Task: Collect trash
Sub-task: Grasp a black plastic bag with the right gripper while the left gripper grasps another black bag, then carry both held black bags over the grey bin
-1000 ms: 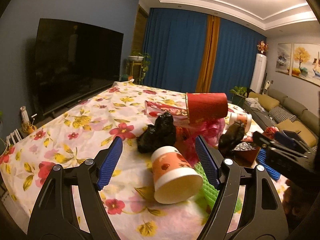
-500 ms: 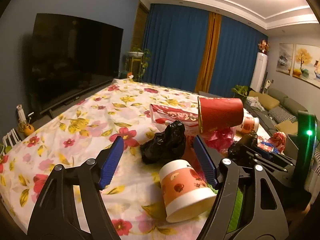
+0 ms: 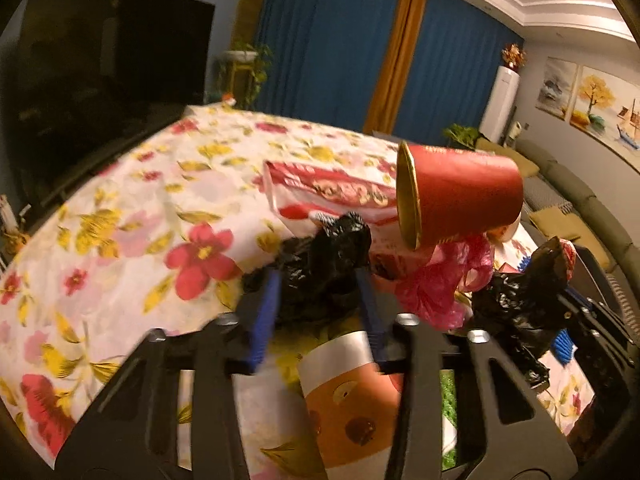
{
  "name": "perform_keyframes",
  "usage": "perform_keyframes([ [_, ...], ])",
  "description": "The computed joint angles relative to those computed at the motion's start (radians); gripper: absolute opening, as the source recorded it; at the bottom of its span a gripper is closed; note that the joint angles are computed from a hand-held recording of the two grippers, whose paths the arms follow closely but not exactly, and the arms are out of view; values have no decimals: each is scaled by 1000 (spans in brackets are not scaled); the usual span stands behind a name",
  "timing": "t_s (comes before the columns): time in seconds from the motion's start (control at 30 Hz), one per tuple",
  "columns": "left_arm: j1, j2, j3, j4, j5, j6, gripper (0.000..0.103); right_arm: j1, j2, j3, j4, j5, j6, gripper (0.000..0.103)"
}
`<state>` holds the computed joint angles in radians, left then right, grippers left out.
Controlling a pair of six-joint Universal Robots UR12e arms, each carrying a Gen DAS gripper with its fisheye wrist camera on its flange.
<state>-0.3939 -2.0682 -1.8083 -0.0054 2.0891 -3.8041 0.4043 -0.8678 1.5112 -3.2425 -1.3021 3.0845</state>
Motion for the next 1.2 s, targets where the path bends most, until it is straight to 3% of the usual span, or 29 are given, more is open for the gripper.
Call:
perform_keyframes([
  [0.07, 3, -3, 0, 11, -14, -1, 7, -1, -3, 5, -11, 1, 2, 8],
  [0.13, 2, -7, -1, 26, -8, 5, 0, -3, -6, 7, -15, 7, 7, 8],
  [0.5, -35, 19, -31, 123, 105, 15, 0, -22, -34, 46, -61, 42, 20, 8],
  [0.67, -46, 28, -39, 142, 124, 1, 0, -31, -47, 67, -77, 51, 32, 7],
  [0.97, -76, 33, -17, 207, 189, 58, 0, -42, -62, 92, -113, 57, 44, 7],
  [1.2, -111, 15, 33, 266, 181, 145, 0, -59, -83, 113, -138, 76, 48, 7],
])
